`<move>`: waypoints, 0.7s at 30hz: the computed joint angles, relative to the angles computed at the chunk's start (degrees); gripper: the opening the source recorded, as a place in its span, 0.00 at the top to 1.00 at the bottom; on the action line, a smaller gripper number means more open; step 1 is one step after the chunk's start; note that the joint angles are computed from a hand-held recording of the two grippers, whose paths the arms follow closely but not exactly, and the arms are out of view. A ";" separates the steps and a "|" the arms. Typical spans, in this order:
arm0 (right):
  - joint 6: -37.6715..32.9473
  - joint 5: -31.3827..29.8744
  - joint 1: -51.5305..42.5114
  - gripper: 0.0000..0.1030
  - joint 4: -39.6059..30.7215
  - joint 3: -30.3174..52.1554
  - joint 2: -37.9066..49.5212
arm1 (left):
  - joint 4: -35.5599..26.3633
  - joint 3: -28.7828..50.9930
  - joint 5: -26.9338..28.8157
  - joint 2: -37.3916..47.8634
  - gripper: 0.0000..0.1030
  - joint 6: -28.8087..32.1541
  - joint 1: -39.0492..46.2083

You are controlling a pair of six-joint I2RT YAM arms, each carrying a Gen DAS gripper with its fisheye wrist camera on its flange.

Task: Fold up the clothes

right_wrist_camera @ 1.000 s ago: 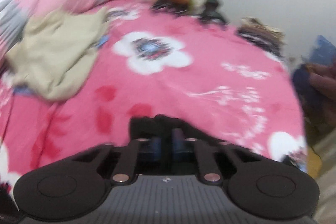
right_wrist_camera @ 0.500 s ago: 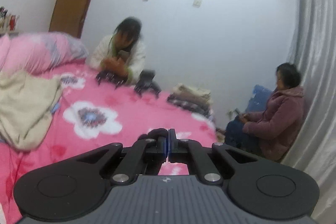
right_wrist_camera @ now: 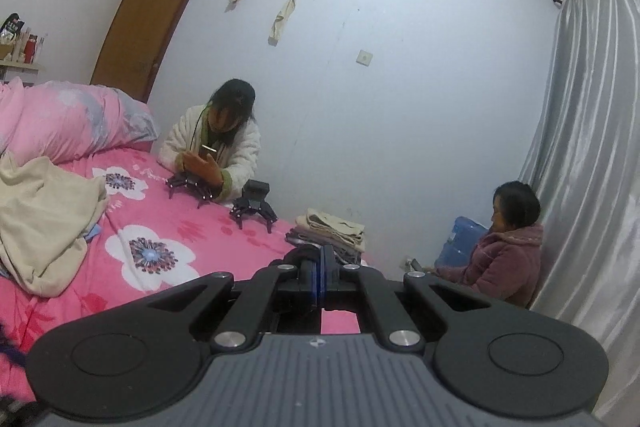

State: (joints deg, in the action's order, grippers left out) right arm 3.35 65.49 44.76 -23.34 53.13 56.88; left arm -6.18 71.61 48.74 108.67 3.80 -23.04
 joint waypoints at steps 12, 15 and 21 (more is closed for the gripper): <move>2.30 -3.60 -3.31 0.98 -3.18 -2.12 -1.48 | -9.71 21.71 21.79 25.16 1.00 -23.23 -0.27; 2.85 -3.27 -3.75 0.98 -3.39 -2.73 -2.33 | -1.00 14.86 19.37 19.91 1.00 -29.21 1.10; 6.40 2.74 -1.41 0.98 -5.28 -2.99 -6.25 | 30.65 2.57 21.36 8.11 1.00 -51.17 6.01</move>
State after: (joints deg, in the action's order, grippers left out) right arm 9.75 68.22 43.35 -28.61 50.13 50.63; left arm 24.47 74.18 70.10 116.78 -47.37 -17.04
